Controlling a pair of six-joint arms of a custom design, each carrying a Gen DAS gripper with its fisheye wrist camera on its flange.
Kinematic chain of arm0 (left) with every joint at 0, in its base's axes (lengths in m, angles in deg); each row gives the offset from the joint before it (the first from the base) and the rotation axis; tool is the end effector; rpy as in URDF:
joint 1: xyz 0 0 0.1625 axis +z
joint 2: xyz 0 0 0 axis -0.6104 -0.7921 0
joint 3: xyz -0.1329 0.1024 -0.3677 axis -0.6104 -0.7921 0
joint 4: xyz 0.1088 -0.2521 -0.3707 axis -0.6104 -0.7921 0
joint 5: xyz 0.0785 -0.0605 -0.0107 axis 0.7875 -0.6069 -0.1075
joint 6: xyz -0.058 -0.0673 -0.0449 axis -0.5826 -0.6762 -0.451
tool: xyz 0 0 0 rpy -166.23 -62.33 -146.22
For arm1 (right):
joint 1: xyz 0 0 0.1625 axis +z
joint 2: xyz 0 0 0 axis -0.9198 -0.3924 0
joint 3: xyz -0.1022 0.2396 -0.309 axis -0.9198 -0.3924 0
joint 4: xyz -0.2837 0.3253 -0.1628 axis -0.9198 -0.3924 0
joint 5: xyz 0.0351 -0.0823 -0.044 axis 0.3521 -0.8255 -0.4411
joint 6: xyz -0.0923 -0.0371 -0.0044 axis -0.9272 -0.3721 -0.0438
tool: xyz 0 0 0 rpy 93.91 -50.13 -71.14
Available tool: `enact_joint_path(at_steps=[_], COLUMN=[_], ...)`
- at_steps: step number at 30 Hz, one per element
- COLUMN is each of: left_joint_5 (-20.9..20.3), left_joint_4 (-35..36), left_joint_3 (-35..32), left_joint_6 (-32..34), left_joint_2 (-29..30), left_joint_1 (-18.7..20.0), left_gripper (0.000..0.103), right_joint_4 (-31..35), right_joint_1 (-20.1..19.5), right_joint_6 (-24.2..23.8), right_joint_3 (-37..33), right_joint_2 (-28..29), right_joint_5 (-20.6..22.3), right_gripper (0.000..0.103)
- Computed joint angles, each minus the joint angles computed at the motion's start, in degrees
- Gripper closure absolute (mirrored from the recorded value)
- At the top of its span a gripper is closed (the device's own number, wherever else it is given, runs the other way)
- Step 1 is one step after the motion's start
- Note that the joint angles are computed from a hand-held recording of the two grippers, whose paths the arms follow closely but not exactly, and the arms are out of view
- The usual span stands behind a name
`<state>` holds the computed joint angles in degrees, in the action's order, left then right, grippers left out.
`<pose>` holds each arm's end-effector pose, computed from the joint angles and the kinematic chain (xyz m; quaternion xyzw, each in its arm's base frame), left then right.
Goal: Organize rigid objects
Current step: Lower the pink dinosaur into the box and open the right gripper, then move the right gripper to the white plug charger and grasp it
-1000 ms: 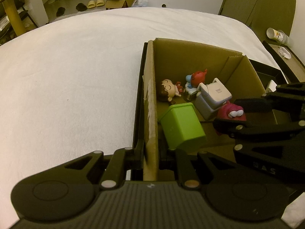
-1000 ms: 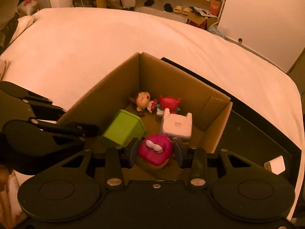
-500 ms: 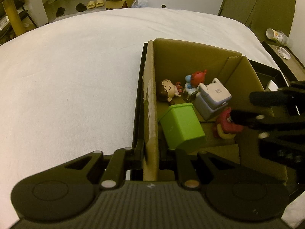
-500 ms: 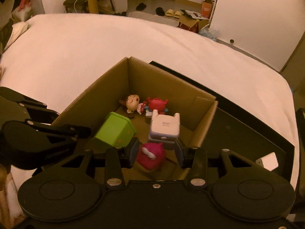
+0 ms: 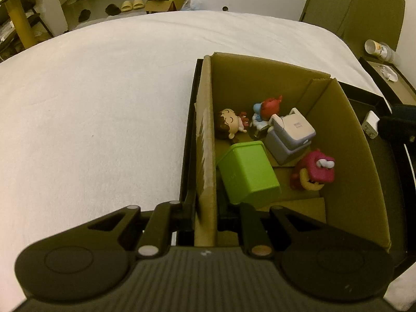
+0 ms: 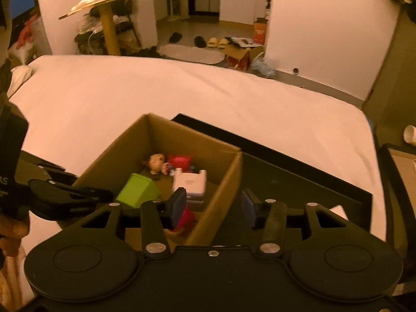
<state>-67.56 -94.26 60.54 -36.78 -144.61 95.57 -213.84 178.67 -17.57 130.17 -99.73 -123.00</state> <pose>-0.1013 -0.5555 0.2256 0.0572 0.9061 -0.2239 0.3544 0.3226 -0.5832 0.0975 0.3566 -0.8652 0.2249 0.2713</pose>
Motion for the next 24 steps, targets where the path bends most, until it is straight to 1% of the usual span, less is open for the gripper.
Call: enact_joint_path(at_steps=[5,7,9,10,11,15,18,21,24], left_joint_5=[0.21,0.32,0.50,0.71,0.87,1.32,1.71,2.48,2.91], left_joint_4=[0.59,0.82,0.88,0.94,0.99,1.10,1.53,2.44,2.57], left_joint_3=[-0.10,-0.25,-0.27,-0.25,-0.24,-0.12,0.01,-0.47,-0.86], left_joint_6=[-0.66,-0.77,-1.01,-1.07,-1.14,-1.65,-1.89,-1.38,-0.93], left_joint_2=[0.04,0.13,0.23,0.30,0.36,0.47,0.44,0.94,1.62], left_joint_1=[-0.16,-0.17,-0.21,-0.28,-0.36,-0.62,-0.96,-1.30,-1.52], left_gripper=[0.091,0.091,0.091,0.091,0.091,0.091,0.091,0.091,0.091], right_joint_4=[-2.60,-2.80,-2.61,-2.87,-3.12,-4.71,-5.48,-6.67,-7.24], right_joint_1=[-1.62,-2.28,-2.96,-3.15,-3.30,-4.20,-5.33,-6.56,-7.95], right_joint_6=[-0.16,0.37,1.61,1.80,1.84,1.66,1.77,1.95,3.13], right_joint_3=[1.28,1.70,2.04,2.15,2.21,2.67,3.12,3.18,2.91], right_joint_2=[-1.23,-1.82,-2.55,-2.70,-2.82,-3.12,-3.52,-3.36,-3.01], right_joint_5=[-0.06,0.19,1.05,1.31,1.44,2.10,2.42,1.46,0.89], right_gripper=[0.055,0.052,0.047,0.047,0.046,0.038,0.037,0.037,0.037])
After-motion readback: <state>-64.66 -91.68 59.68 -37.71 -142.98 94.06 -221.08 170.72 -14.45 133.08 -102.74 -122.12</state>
